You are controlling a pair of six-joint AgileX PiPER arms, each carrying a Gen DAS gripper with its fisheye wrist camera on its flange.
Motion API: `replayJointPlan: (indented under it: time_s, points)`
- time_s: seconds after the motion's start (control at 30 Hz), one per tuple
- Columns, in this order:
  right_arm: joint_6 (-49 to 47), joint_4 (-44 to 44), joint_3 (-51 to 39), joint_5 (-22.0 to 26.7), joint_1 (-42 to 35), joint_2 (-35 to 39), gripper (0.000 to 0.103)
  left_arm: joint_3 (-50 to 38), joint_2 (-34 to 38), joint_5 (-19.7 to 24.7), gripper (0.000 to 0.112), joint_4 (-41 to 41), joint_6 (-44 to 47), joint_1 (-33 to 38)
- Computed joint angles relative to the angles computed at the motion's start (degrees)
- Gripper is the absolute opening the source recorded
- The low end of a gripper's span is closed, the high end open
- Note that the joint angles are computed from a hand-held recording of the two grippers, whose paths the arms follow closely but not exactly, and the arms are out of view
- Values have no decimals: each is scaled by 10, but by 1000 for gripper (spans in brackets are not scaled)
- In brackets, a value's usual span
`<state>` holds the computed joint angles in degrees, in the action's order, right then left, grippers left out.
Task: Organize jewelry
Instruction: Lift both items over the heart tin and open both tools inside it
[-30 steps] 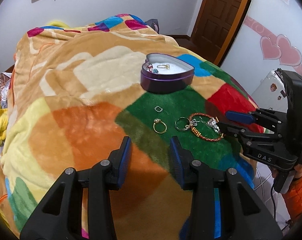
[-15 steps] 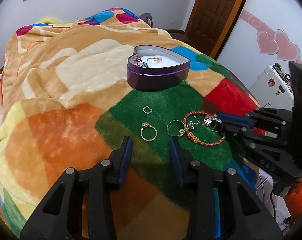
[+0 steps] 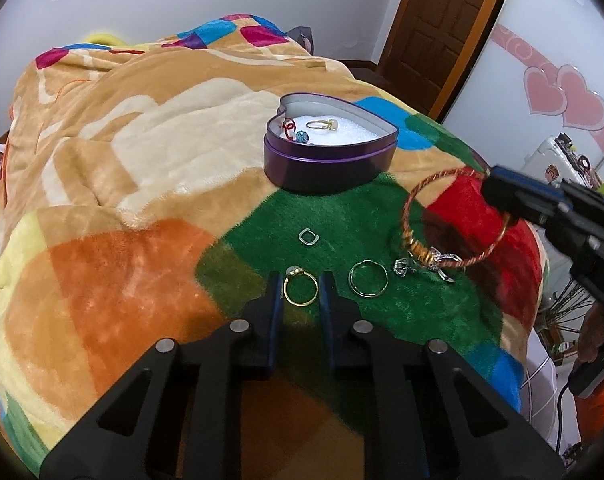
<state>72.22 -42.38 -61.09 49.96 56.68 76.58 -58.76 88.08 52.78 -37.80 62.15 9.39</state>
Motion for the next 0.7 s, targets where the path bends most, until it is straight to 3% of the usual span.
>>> replayJointPlan:
  time_s: [0.43, 0.7]
  points:
    - [1, -40, -26, 17, -13, -10, 7, -29, -34, 25, 17, -30, 2, 16]
    - [-6, -52, -42, 1, -34, -3, 7, -75, -40, 44, 17, -55, -9, 15]
